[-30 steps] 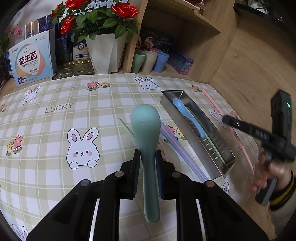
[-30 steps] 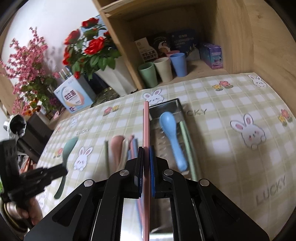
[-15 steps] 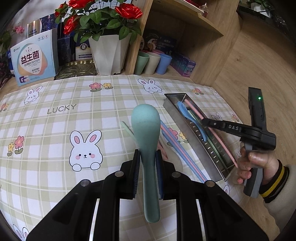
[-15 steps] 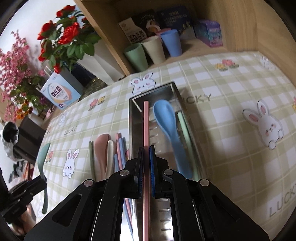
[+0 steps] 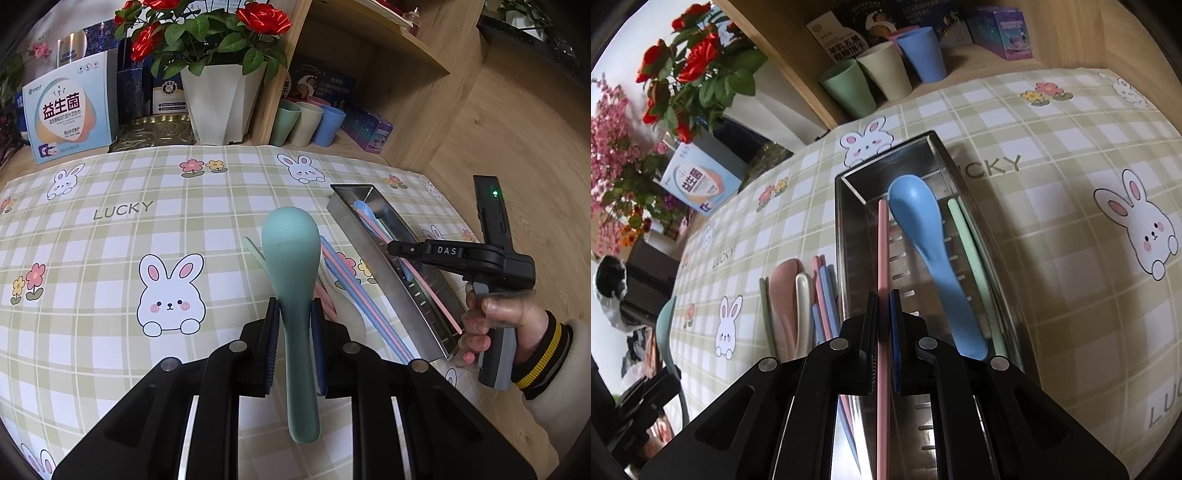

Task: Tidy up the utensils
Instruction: 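Lower the pink chopstick into the steel tray and open the right tool, then carry the teal spoon into the steel tray and open the left tool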

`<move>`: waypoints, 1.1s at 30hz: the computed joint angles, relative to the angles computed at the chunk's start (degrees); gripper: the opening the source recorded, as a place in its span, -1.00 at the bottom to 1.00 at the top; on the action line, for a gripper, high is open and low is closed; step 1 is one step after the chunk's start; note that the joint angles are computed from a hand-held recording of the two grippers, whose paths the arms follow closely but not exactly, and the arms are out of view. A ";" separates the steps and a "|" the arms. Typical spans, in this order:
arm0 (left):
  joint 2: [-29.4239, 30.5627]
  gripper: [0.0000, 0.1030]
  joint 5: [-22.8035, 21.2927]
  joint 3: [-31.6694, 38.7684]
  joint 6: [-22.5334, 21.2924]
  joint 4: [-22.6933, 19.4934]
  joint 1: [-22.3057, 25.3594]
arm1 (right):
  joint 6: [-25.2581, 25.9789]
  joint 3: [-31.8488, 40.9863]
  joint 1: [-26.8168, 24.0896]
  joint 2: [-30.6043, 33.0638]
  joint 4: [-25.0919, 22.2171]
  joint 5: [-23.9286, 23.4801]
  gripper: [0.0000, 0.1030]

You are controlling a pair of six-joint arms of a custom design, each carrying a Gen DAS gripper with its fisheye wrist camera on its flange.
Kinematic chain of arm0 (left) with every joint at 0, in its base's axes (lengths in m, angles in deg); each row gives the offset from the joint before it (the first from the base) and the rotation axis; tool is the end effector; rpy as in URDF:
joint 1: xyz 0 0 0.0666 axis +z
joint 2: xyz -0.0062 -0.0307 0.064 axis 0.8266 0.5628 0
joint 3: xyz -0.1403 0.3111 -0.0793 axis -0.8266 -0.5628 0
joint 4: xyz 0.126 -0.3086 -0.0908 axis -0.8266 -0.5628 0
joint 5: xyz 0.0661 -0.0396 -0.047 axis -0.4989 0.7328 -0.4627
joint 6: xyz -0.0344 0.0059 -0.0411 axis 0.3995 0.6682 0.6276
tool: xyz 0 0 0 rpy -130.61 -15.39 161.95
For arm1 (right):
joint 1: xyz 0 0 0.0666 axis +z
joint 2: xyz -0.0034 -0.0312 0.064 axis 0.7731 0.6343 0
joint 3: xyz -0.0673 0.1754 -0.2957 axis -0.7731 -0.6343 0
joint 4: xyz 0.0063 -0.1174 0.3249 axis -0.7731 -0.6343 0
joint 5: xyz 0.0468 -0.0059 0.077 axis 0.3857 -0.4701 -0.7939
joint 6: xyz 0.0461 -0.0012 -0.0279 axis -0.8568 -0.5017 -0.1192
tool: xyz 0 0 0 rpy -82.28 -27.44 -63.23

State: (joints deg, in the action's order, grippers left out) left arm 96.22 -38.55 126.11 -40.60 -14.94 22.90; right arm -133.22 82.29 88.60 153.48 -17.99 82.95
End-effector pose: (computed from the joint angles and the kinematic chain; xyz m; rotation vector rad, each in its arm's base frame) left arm 0.3178 -0.2104 0.4762 0.4176 2.4246 -0.5192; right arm 0.3607 0.2777 0.4038 0.3563 2.5384 0.5643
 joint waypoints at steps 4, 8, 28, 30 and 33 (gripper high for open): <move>-0.34 -0.68 0.19 -0.19 0.76 0.31 0.46 | -0.68 -0.07 -0.03 -0.09 -0.17 -0.47 -0.85; -0.17 -0.68 0.97 -0.11 1.43 -0.01 0.79 | -1.30 -0.52 0.26 -1.01 -0.06 -0.41 -0.85; 7.12 -0.68 1.78 7.37 2.27 -3.19 -3.51 | 3.77 2.42 5.49 -6.76 -12.95 13.84 -0.03; 9.09 -0.68 1.95 9.64 2.46 -4.04 -4.38 | 3.20 1.32 4.80 -7.60 -12.95 13.32 0.01; 13.37 -0.68 2.43 14.51 3.01 -5.77 -5.81 | 2.82 -0.66 3.86 -9.17 -12.01 12.43 0.11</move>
State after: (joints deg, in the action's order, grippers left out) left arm 109.58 -36.12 140.62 -37.60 -20.71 17.09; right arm -130.40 81.63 92.47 144.30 -30.00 95.38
